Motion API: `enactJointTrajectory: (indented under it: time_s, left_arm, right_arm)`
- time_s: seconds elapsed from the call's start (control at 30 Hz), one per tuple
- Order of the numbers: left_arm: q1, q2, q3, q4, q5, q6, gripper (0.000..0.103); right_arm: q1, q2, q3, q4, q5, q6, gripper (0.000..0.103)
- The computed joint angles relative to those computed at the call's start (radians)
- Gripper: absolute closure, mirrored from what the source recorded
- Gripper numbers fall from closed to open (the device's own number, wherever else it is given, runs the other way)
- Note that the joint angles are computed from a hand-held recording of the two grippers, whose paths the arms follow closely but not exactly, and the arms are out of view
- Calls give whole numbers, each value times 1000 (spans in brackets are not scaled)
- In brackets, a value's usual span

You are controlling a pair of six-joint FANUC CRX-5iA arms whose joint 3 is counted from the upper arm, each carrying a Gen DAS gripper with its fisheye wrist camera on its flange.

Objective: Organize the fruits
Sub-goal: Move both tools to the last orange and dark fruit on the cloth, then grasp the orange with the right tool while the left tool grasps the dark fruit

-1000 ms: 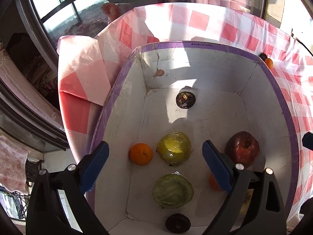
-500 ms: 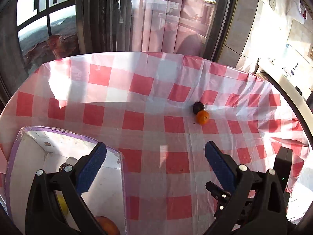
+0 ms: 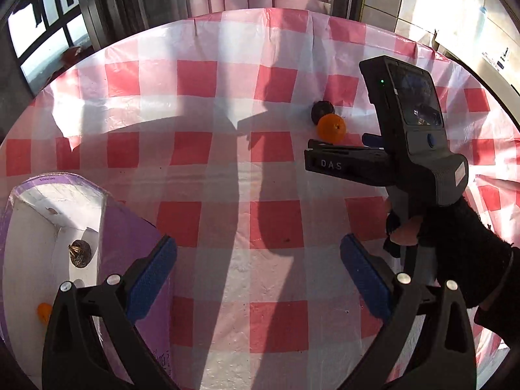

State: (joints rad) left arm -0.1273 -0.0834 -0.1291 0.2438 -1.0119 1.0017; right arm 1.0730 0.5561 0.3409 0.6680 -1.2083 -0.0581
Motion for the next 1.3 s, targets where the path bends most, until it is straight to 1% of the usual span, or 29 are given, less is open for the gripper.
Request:
enactJointTrajectory:
  time_s: [0.07,0.1,0.2,0.23,0.27,0.3,0.37,0.47,0.57,0.67,0.73,0.77,0.83,0.93,0.97,1.0,1.07,1.13,1.2,1.23,1.27,1.3]
  left_arm:
    - [-9,-5,-4,-24,2,-13,2]
    - [-16,-3,-3,-36,1,-12,2]
    - [-39,21,18,-72,0,17,2]
    - [-43,32,26,-75,-1,28,2]
    - [-49,45,36,-80,-2,43,2]
    - [-57,59,49,-89,-4,61,2]
    - [-67,91,72,-96,0,84,2]
    - [-91,150,121,-108,3,128,2]
    - [-122,227,183,-107,1,168,2]
    - [-157,317,258,-93,6,200,2]
    - [-176,374,307,-70,14,223,2]
    - [-184,401,330,-55,22,238,2]
    - [-201,451,381,-46,26,277,2]
    - [-227,506,445,-59,41,329,4]
    - [-234,518,458,-62,49,337,9]
    - [-239,528,469,-65,54,341,16]
    - [-252,535,478,-87,80,350,22]
    - [-257,532,468,-86,115,335,29]
    - [-255,524,440,-55,153,288,46]
    - [-256,518,429,-44,165,263,52]
    - [-256,512,416,-26,175,230,68]
    - [-256,508,410,-20,174,210,67]
  right_arm:
    - [-17,18,19,11,4,11,18]
    - [-23,29,32,19,0,19,21]
    - [-34,66,88,3,-39,67,46]
    - [-32,67,87,11,-45,65,51]
    - [-30,55,67,14,-29,55,55]
    - [-24,41,44,21,-25,42,62]
    - [-11,-3,-25,42,-6,-18,63]
    - [19,-97,-175,91,17,-170,63]
    - [54,-178,-299,117,0,-298,62]
    - [87,-243,-389,103,-29,-402,62]
    - [99,-281,-452,113,-21,-470,62]
    - [106,-287,-457,104,-38,-480,62]
    - [117,-319,-506,116,-25,-529,62]
    - [116,-333,-526,134,-13,-559,62]
    - [116,-331,-527,138,-15,-558,62]
    - [114,-331,-527,137,-12,-555,61]
    - [114,-331,-531,149,2,-574,61]
    - [111,-343,-553,168,26,-603,61]
    - [112,-351,-558,175,31,-613,61]
    - [120,-357,-556,172,21,-612,61]
    - [120,-357,-551,170,17,-607,61]
    - [123,-362,-554,169,14,-609,61]
